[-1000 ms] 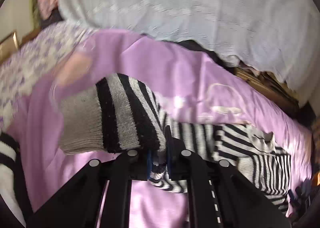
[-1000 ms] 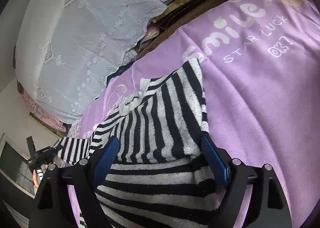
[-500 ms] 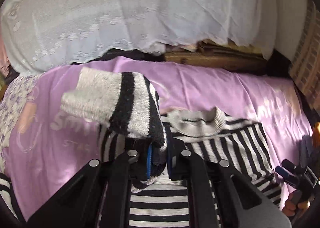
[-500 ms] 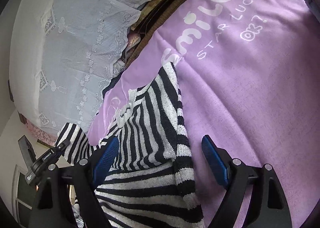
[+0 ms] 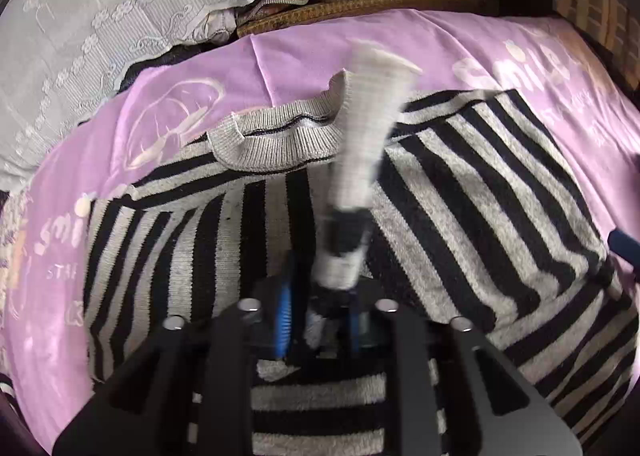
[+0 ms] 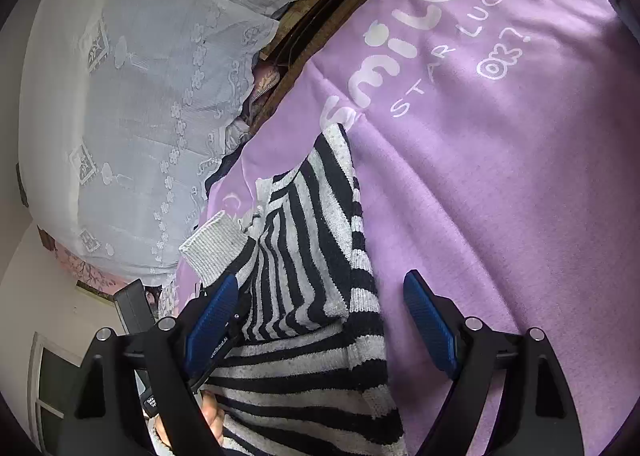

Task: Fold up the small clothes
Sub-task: 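Fold the held sleeve across the body over the first sleeve, open left tool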

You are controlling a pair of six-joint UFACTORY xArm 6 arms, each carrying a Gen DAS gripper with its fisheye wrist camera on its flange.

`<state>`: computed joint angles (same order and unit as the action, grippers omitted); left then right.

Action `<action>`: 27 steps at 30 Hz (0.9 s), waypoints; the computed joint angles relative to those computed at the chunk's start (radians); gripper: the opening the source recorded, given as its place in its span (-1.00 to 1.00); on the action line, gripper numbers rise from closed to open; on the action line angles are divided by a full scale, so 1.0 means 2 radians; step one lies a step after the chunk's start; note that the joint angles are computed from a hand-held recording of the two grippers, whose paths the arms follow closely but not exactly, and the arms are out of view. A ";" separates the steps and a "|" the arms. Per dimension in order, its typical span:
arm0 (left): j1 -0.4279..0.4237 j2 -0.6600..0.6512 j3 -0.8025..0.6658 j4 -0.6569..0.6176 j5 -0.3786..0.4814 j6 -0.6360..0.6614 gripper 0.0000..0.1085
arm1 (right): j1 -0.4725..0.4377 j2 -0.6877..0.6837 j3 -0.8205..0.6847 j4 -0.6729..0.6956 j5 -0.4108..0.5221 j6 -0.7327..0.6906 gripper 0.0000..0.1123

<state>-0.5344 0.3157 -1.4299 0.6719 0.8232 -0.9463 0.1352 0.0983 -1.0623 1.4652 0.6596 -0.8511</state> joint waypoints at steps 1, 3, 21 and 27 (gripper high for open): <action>-0.002 -0.003 0.000 0.003 0.009 -0.002 0.09 | 0.001 0.000 -0.001 -0.002 -0.001 0.000 0.52; -0.003 -0.027 0.024 0.013 0.004 -0.011 0.53 | 0.004 0.000 -0.001 -0.006 -0.004 0.000 0.52; 0.129 -0.219 0.228 0.001 -0.036 -0.078 0.81 | 0.072 0.073 -0.115 -0.088 0.058 0.091 0.49; 0.178 -0.217 0.276 -0.107 -0.119 -0.018 0.83 | 0.132 0.106 -0.139 -0.135 -0.073 0.107 -0.82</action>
